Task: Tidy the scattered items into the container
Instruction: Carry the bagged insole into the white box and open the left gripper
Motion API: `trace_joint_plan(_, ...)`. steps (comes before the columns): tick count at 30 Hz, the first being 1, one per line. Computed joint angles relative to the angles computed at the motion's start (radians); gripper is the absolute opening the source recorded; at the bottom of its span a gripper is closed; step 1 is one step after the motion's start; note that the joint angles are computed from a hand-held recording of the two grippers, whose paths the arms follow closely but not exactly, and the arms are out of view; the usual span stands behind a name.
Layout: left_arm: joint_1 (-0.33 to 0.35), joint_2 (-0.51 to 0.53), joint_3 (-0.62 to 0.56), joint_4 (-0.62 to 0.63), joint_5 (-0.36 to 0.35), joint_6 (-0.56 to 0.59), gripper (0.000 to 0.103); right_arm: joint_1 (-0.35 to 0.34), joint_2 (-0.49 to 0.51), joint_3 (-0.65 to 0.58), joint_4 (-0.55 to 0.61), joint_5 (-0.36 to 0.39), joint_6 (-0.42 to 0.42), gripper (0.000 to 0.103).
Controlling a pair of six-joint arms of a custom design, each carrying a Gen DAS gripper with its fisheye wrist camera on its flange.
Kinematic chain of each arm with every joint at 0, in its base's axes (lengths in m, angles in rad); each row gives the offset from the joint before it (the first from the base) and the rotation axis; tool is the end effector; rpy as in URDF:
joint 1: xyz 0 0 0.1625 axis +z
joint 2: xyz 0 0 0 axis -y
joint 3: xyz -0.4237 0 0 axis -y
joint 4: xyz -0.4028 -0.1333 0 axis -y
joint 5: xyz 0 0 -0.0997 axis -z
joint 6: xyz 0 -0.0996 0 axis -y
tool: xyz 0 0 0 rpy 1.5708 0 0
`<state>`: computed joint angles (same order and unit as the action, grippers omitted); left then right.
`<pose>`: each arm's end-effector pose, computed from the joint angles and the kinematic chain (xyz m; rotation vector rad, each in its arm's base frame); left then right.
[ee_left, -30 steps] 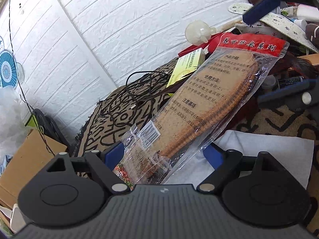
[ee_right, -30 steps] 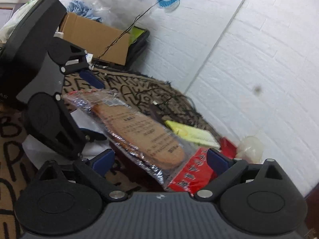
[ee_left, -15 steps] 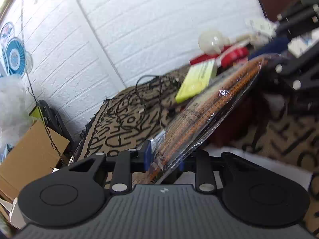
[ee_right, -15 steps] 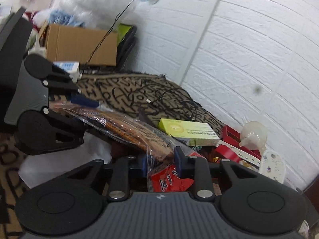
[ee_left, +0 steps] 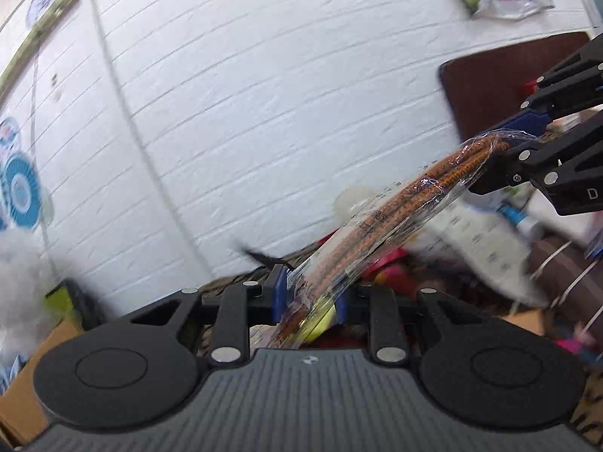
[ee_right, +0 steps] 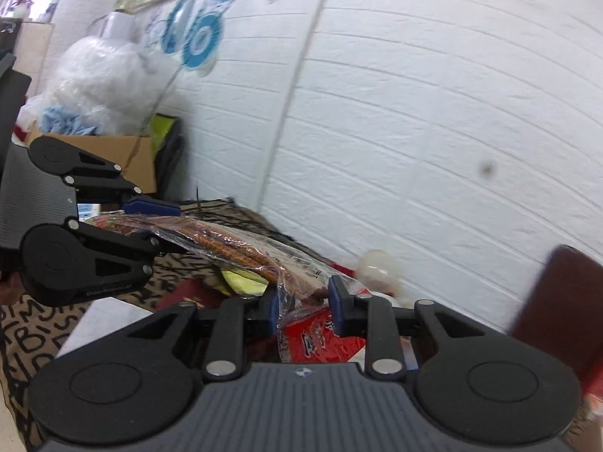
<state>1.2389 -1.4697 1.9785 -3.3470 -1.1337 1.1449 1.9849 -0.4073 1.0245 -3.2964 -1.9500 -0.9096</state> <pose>-0.0004 -0.5398 0.4560 1.1050 1.6990 -1.1744 0.4282 -0.7346 0.1452 1.1651 -1.9277 1.2368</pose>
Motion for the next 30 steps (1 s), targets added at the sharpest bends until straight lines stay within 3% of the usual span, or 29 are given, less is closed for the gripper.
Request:
trace_joint_plan(7,-0.16,0.062,0.06,0.019,-0.075,-0.055,0.026,-0.025,-0.216,0.289,-0.304,-0.135,-0.045,0.025)
trace_joint_plan(13,-0.251,0.206,0.041,0.048,-0.18,-0.096,0.029,-0.064,-0.364,0.453,-0.522,-0.279,-0.103,0.025)
trace_joint_plan(18,-0.279,0.29,0.01,0.1,-0.208,-0.125,0.03,-0.12,-0.423,0.51,-0.588,-0.368,-0.089,0.025)
trace_joint_plan(25,-0.3,0.375,-0.04,0.127,-0.139,-0.126,0.035,-0.185,-0.456,0.547,-0.56,-0.423,-0.037,0.025)
trace_joint_plan(26,-0.302,0.378,-0.043,0.133,-0.128,-0.122,0.044,-0.189,-0.459,0.555,-0.549,-0.432,-0.022,0.027)
trace_joint_plan(27,-0.305,0.377,-0.039,0.129,-0.119,-0.116,0.06,-0.194,-0.461,0.553,-0.522,-0.439,0.0,0.028)
trace_joint_plan(30,-0.31,0.374,-0.012,0.073,-0.109,-0.098,0.083,-0.2,-0.457,0.562,-0.526,-0.44,0.017,0.056)
